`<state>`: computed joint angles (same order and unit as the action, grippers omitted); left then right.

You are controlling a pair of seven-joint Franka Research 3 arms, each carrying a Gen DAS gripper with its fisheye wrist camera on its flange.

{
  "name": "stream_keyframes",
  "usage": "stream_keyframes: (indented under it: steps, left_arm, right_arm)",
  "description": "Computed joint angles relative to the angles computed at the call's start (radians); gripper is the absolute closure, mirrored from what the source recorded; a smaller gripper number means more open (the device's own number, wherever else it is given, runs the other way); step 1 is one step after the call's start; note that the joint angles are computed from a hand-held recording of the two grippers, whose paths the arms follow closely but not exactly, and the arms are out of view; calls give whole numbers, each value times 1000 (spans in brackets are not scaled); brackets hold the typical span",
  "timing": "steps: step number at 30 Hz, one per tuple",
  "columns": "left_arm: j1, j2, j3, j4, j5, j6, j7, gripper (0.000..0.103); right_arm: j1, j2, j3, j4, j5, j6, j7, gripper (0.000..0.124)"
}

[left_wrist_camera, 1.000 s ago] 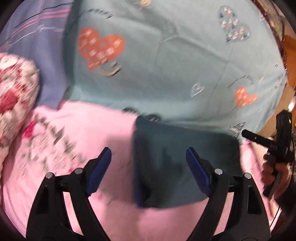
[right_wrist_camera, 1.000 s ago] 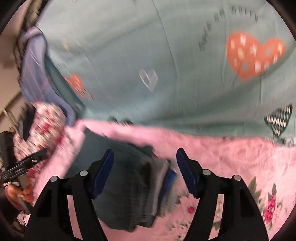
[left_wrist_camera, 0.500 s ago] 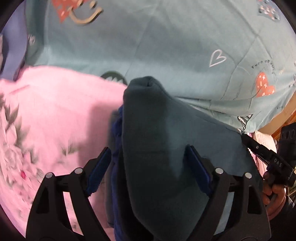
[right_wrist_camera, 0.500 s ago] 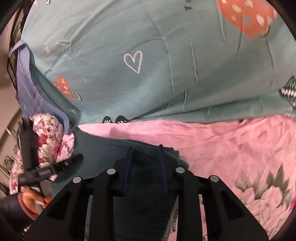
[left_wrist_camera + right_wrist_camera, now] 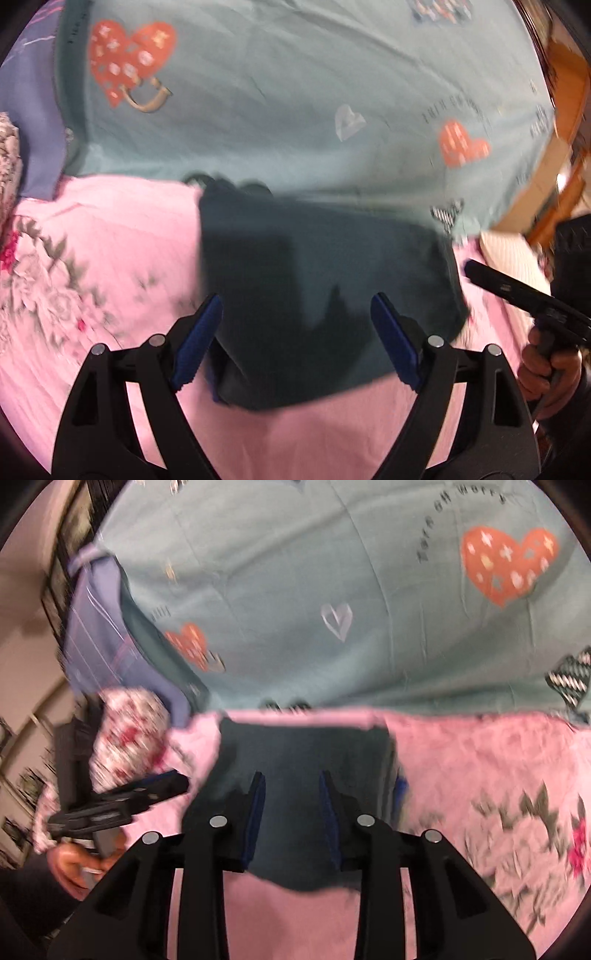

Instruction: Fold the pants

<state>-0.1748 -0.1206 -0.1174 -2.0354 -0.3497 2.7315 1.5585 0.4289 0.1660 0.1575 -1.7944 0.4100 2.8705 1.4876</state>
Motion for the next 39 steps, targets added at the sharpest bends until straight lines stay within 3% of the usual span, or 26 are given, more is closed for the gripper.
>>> stream_keyframes:
  steps: [2, 7, 10, 13, 15, 18, 20, 23, 30, 39]
  left_arm:
    - [9, 24, -19, -5, 80, -34, -53, 19]
    - [22, 67, -35, -5, 171, -54, -93, 15]
    - [31, 66, -41, 40, 224, -141, -157, 15]
    - [39, 18, -57, 65, 383, -230, -300, 10]
    - [37, -32, -62, 52, 433, -248, -347, 4]
    - [18, -106, -55, 41, 424, -300, -362, 2]
    - [6, -164, -54, 20, 413, -331, -371, 2]
    - [11, -227, -79, 1, 483, -370, -431, 2]
    - [-30, -374, -89, -72, 520, -441, -478, 2]
    - [-71, -485, -86, -141, 516, -483, -488, 2]
  right_arm:
    - [53, 23, -71, 4, -204, -72, 182, 93]
    - [51, 57, -74, -16, -266, -37, 272, 93]
    - [71, 54, -93, 11, -342, -94, 345, 89]
    - [74, -1, -80, -9, -360, -103, 403, 70]
    - [103, -61, -96, -55, -501, -95, 537, 61]
    - [117, -124, -85, -81, -744, -171, 755, 55]
    - [109, -172, -55, -112, -837, -219, 844, 34]
    - [83, -241, -4, -178, -919, -219, 916, 26]
    - [21, -354, 111, -263, -980, -256, 998, 22]
    - [-2, -423, 179, -316, -952, -296, 995, 22]
